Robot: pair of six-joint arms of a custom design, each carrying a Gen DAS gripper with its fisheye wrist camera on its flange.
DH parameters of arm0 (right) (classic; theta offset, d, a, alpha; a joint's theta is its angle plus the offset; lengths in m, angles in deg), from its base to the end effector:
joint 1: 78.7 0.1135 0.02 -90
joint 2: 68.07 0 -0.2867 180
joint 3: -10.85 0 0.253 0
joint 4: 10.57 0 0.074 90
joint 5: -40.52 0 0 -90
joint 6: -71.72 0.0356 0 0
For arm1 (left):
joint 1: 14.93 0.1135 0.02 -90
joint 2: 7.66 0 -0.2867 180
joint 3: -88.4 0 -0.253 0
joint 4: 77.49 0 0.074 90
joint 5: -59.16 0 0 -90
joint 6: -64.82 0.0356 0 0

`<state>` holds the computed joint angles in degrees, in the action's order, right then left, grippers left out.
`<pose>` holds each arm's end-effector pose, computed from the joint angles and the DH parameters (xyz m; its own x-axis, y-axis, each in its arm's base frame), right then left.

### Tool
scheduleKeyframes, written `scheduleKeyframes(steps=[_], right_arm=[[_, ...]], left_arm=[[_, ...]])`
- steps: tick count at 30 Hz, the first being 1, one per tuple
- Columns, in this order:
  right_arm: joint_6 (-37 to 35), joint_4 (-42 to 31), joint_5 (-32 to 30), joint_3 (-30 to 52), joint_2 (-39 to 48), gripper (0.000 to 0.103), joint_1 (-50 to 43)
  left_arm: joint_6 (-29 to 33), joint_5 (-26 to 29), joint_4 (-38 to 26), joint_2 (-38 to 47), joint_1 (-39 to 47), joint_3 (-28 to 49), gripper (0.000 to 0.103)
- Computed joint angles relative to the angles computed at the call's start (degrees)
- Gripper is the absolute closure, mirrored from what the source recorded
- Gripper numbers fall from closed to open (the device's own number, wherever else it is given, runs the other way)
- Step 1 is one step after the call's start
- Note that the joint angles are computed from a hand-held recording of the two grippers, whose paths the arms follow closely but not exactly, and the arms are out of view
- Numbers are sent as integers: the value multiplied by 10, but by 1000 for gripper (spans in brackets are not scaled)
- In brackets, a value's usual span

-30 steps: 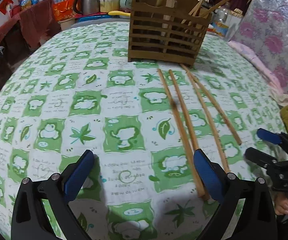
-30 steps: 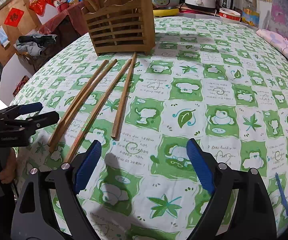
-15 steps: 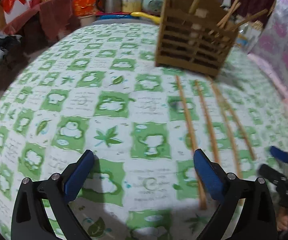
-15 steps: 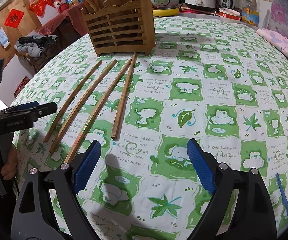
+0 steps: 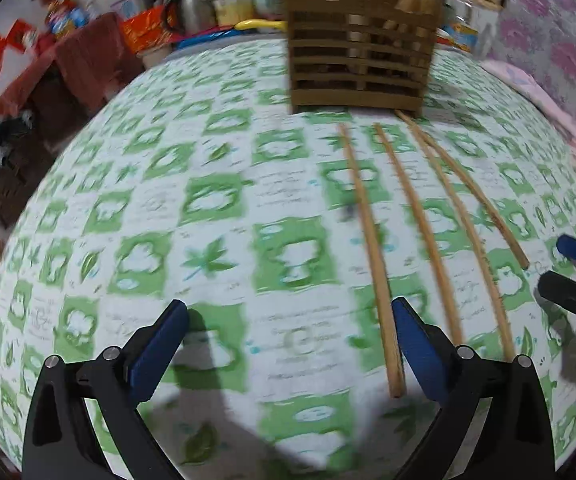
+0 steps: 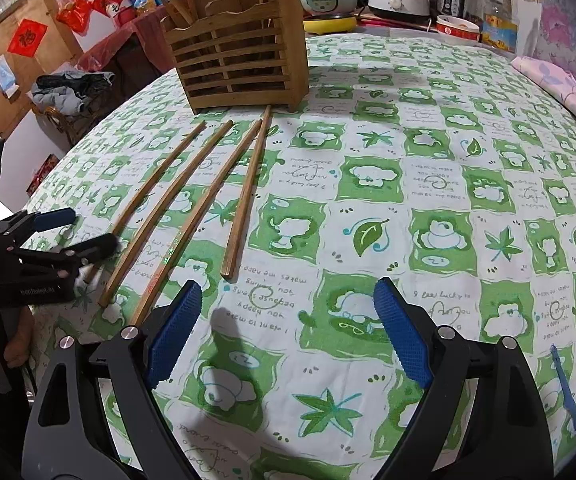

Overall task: Organize utensils
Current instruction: 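Lower both open tools around the loose wooden chopsticks on the cloth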

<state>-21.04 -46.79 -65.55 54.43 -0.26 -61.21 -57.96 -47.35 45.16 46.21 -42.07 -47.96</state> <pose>0.1838 0.0682 0.1810 -0.8086 -0.3033 -0.5042 -0.4585 0.8619 0.2168 0.1302 -0.0554 0.2002 -0.8762 -0.1342 -0.4629 -0.1588 0.9872 0.0144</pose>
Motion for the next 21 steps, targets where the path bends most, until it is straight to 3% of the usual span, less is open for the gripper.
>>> scheduleKeyframes(steps=[3,17,21], right_arm=[[1,1,-1,-1,-2,18,-2],[1,5,5,-11,-34,19,11],[-7,5,0,-13,-42,26,14]], left_arm=[[7,-1,-22,-32,51,-7,4],[15,-2,-20,-32,56,-7,4],[8,-6,-27,-26,54,-2,4]])
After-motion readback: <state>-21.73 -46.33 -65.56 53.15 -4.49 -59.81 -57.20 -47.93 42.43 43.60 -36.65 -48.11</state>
